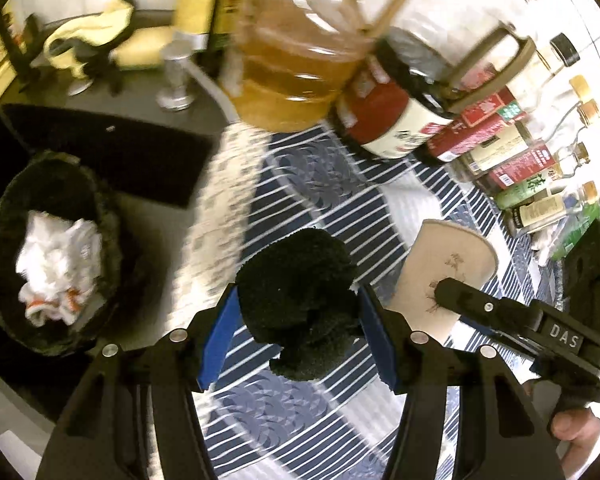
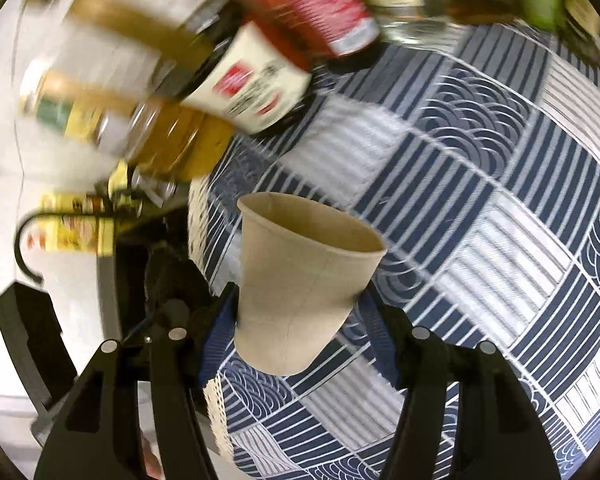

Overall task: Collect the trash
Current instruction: 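Carry the black cloth and paper cup over the trash bin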

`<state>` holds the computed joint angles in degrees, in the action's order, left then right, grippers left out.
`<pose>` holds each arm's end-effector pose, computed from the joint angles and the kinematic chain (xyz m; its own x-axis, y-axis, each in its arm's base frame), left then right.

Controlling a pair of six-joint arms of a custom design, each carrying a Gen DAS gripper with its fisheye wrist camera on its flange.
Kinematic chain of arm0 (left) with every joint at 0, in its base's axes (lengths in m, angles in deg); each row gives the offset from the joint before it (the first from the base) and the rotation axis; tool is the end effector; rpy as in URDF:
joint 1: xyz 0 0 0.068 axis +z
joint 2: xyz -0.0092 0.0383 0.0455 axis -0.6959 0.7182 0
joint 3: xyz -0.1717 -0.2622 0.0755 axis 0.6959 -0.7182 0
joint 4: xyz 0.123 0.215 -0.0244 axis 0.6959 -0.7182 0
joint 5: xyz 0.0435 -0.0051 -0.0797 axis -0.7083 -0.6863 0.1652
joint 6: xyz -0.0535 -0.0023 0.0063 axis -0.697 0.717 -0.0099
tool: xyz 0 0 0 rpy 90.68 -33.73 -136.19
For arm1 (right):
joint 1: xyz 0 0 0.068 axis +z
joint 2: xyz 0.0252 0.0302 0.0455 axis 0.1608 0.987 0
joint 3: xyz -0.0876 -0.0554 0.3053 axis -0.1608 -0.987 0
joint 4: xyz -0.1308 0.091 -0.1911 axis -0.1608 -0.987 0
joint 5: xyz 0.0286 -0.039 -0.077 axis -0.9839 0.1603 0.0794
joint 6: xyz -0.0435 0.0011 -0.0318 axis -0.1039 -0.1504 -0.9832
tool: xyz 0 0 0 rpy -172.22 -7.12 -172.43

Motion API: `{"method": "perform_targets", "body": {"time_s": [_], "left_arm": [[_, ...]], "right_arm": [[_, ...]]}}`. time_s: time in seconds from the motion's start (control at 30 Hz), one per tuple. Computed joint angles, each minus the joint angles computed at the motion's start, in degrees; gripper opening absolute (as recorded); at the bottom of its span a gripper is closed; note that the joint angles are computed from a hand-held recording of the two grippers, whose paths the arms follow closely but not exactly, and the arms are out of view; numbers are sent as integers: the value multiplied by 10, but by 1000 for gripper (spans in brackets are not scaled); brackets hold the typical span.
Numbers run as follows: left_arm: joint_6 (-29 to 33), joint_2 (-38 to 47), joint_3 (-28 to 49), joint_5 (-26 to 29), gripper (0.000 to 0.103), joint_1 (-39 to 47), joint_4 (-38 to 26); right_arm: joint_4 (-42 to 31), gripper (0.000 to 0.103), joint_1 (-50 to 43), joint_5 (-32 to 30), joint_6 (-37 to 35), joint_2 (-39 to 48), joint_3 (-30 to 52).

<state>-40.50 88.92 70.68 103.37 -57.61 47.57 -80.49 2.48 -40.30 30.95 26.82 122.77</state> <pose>0.3333 -0.0890 0.2209 -0.9639 -0.0481 -0.2620 0.0376 0.9491 -0.3126 0.3133 -0.0189 0.1951 -0.9448 0.3218 -0.0617 0.2412 0.8106 0.5336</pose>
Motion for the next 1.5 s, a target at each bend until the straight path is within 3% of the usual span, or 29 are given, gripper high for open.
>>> {"method": "perform_targets", "body": {"time_s": [0.4, 0.8, 1.13, 1.5], "left_arm": [[157, -66, -50, 6, 58, 184, -47], [320, -51, -33, 20, 58, 381, -80], [428, 24, 36, 23, 58, 475, -105], [527, 122, 122, 5, 58, 499, -129]], "right_arm": [[-6, 61, 233, 86, 49, -12, 44], [-61, 61, 437, 177, 81, 106, 203], [-119, 61, 509, 218, 89, 218, 349], [-191, 62, 533, 245, 110, 322, 496]]}}
